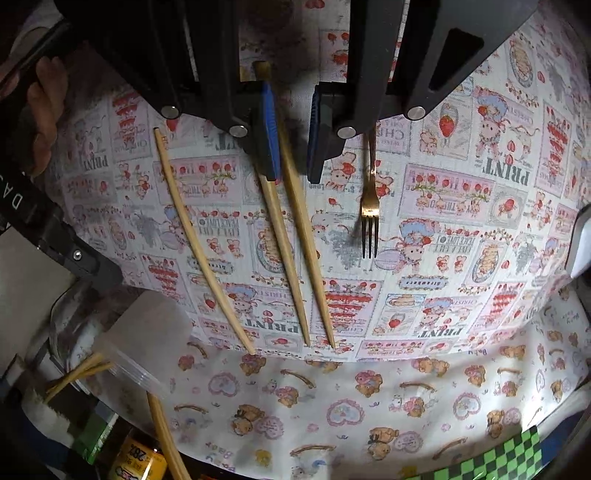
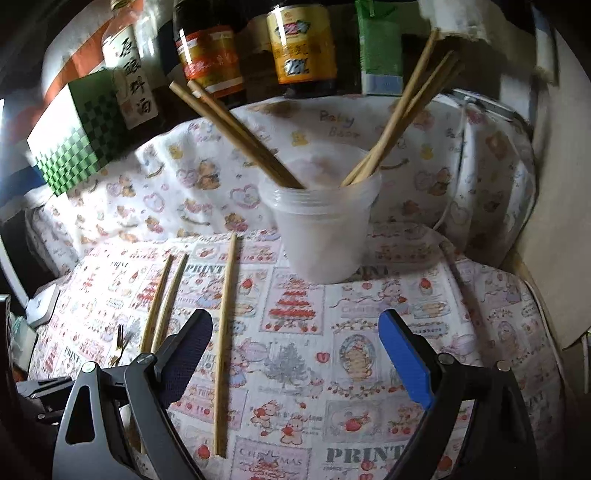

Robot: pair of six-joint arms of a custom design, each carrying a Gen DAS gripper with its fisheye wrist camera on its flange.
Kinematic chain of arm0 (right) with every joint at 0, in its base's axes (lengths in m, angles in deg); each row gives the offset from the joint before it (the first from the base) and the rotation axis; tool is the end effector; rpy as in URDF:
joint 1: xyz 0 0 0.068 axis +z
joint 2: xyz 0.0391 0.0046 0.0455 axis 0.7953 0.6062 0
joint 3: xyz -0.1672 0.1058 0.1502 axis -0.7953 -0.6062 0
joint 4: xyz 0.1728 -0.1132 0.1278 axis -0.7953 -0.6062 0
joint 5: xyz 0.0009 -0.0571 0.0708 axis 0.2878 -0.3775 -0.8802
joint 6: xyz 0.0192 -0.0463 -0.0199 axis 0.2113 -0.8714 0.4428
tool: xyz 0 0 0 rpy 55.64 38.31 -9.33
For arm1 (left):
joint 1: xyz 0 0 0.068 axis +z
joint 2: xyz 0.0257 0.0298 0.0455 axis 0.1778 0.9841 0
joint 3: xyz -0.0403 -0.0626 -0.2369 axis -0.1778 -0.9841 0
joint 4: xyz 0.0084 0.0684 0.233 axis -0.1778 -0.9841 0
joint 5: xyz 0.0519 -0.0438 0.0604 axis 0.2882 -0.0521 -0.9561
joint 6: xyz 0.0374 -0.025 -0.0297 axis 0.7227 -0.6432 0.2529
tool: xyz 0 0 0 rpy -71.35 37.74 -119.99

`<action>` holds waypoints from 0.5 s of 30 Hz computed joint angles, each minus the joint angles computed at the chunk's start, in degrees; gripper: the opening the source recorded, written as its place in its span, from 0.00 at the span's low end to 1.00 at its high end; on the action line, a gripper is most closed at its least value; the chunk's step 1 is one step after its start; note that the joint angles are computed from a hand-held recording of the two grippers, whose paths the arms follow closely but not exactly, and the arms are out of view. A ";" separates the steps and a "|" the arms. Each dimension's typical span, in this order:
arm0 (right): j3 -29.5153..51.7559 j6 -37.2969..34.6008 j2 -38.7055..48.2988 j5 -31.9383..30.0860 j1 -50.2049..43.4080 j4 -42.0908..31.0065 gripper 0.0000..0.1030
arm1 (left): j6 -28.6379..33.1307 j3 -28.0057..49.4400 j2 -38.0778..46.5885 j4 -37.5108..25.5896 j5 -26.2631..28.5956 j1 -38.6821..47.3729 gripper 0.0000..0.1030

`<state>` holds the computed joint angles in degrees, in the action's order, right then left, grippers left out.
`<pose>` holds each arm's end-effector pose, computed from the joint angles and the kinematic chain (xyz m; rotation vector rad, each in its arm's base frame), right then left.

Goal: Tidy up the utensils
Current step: 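Lower the left gripper onto a bamboo chopstick and close on it, then lift the chopstick upright with the left gripper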

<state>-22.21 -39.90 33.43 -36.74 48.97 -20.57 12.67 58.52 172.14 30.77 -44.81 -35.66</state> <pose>0.2362 -0.0057 0.1720 -0.1448 2.3773 0.2591 0.1981 -0.1915 0.1634 -0.0952 2.6640 -0.1791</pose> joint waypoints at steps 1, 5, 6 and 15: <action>0.11 -0.22 0.23 -0.07 0.25 -0.21 0.90 | 0.16 0.24 0.33 -0.19 -0.59 -0.33 0.14; -0.93 -0.24 -0.63 1.96 1.54 0.90 0.90 | 1.75 1.24 1.31 -0.84 -1.10 -0.71 0.13; -1.22 -0.32 -0.87 2.47 1.76 1.25 0.90 | 1.93 1.08 1.18 -0.65 -0.77 -0.50 0.09; -1.92 -1.09 -2.17 2.71 1.06 1.96 0.90 | -2.31 -2.54 -5.13 2.51 -11.86 -5.53 0.06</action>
<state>-24.13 -40.98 31.26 -34.03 50.03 -18.62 10.37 55.97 167.00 33.28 -56.66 -41.19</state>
